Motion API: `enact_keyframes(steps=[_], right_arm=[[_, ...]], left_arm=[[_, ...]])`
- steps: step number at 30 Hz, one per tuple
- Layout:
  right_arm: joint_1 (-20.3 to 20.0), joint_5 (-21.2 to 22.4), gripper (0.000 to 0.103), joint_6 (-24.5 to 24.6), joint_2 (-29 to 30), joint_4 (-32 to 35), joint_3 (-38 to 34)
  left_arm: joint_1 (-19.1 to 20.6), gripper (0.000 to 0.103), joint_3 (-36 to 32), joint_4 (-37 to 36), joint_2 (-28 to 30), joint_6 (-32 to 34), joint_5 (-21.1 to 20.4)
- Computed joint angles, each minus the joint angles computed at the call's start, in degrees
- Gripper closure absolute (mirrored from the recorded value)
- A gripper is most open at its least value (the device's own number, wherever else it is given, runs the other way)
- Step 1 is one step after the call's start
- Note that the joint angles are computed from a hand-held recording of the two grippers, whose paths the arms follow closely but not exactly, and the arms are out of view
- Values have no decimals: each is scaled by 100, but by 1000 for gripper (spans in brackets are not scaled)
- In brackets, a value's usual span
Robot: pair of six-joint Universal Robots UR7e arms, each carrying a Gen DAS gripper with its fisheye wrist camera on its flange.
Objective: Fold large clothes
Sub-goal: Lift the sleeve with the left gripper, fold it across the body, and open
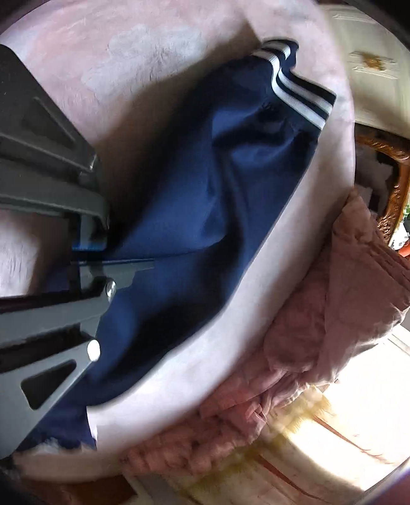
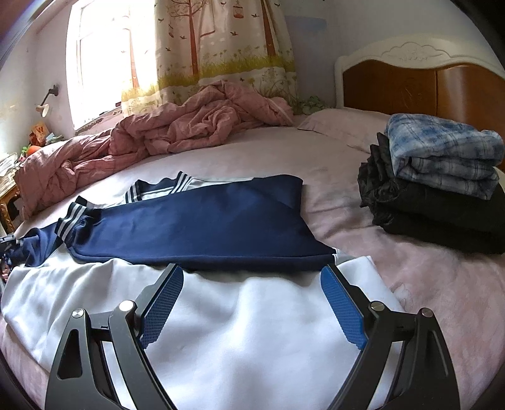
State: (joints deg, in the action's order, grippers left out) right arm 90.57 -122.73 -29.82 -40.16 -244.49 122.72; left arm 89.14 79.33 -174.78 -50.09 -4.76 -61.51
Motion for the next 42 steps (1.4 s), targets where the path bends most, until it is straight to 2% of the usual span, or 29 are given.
enact_keyframes(steps=[1, 3, 5, 6, 8, 13, 18, 21, 23, 26, 27, 30, 33, 35, 36, 37, 38, 39, 40, 42], right_arm=[[1, -29, 13, -12, 6, 18, -14], [7, -53, 13, -41, 15, 0, -31], [22, -13, 13, -98, 14, -49, -35], [29, 37, 13, -147, 4, -94, -17], [72, 114, 13, -326, 19, -256, 8], [194, 0, 13, -731, 126, -476, -42], [259, -50, 13, -959, 208, -760, -75], [304, -202, 13, -1208, 296, -988, -166], [293, -181, 13, -1171, 254, -967, -136], [255, -149, 13, -965, 171, -897, -82], [232, -125, 13, -863, 135, -832, -57], [170, -165, 13, -649, 94, -632, -60], [155, -396, 13, -698, 134, -551, -168], [173, -458, 13, -800, 178, -626, -211], [179, -454, 13, -814, 181, -620, -214], [183, -442, 13, -820, 179, -600, -210], [189, -437, 13, -830, 189, -593, -209], [192, -434, 13, -848, 194, -586, -205], [200, -444, 13, -894, 211, -586, -214], [229, -490, 13, -991, 251, -631, -243]], left_arm=[[-47, 101, 164, -344, -95, 112, -42], [-279, 101, 444, -1052, -231, 642, 178], [-510, 101, 631, -1350, -389, 926, 269], [-649, 101, 761, -1545, -484, 1095, 185], [-917, 101, 836, -1724, -563, 1307, 65], [-1554, 101, 920, -1748, -615, 1284, -446], [-2235, 101, 982, -1742, -383, 1949, -808], [-2436, 101, 1201, -1594, -285, 1727, -1287], [-2539, 101, 1330, -1690, -149, 1754, -1471], [-2696, 101, 1493, -2535, 256, 2257, -1301], [-2708, 101, 1467, -2610, 424, 2256, -1261], [-2669, 101, 1368, -2262, 792, 2004, -1270], [-2659, 100, 1251, -1655, 1106, 2029, -995], [-2606, 92, 1366, -1388, 1163, 2077, -1063], [-2578, 79, 1468, -1308, 1143, 2137, -1159], [-2570, 60, 1582, -1256, 1107, 2219, -1132], [-2627, 50, 1725, -1349, 1092, 2297, -888], [-2718, 32, 1887, -1510, 1061, 2449, -484], [-2793, 28, 2110, -1808, 1011, 2613, -240], [-2845, 27, 2481, -2372, 875, 2913, -121]])
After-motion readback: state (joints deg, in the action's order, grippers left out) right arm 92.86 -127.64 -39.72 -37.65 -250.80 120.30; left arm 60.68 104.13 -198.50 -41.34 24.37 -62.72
